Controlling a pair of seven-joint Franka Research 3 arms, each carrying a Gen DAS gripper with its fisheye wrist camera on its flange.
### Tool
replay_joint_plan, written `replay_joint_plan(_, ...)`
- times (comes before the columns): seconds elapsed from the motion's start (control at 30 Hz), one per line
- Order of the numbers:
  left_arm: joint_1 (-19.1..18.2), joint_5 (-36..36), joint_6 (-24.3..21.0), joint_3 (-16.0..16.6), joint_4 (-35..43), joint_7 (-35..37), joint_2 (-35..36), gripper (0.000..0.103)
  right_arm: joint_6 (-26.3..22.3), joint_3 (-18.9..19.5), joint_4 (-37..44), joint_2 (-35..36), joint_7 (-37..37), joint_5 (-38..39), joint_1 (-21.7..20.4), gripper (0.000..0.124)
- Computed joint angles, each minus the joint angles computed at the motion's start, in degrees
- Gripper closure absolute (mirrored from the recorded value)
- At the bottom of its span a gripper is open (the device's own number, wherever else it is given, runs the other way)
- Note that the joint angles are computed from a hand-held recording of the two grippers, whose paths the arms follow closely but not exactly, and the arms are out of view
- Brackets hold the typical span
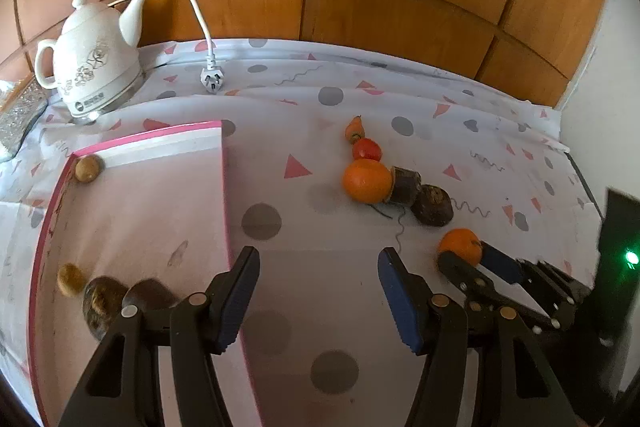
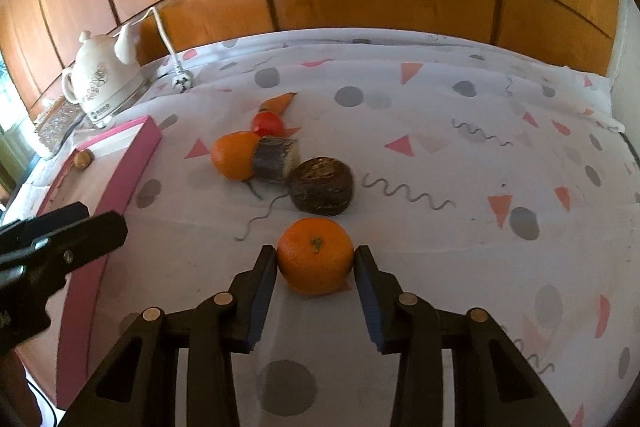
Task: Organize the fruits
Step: 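Move both tools toward the two tangerines beside the tray, then grasp a tangerine with the left tool while the right tool grasps the other tangerine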
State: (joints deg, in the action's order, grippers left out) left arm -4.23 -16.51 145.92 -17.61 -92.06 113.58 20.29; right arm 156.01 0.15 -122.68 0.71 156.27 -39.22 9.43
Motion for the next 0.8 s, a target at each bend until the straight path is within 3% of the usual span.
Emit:
replay_joint_plan(0.43, -3.81, 7.16, -6.29, 0.18, 15.48, -5.03, 11.52, 0.042, 1.65, -0.29, -0.64, -0.12, -2.23, 0.57, -0.47, 0.084)
replay_joint_plan(0.6, -4.71, 7.76, -10.78, -0.13, 22.87, -6.89, 16.68, 0.042, 2.79, -0.33, -1.15, -0.27, -2.27, 0.99, -0.75, 0.084)
replay_joint_plan(0.8, -4.88, 6.20, -12.40, -1.36, 27.16, -7.17, 19.73, 0.042, 4.12, -0.48, -1.49, -0.20, -2.59, 1.42, -1.02, 0.084)
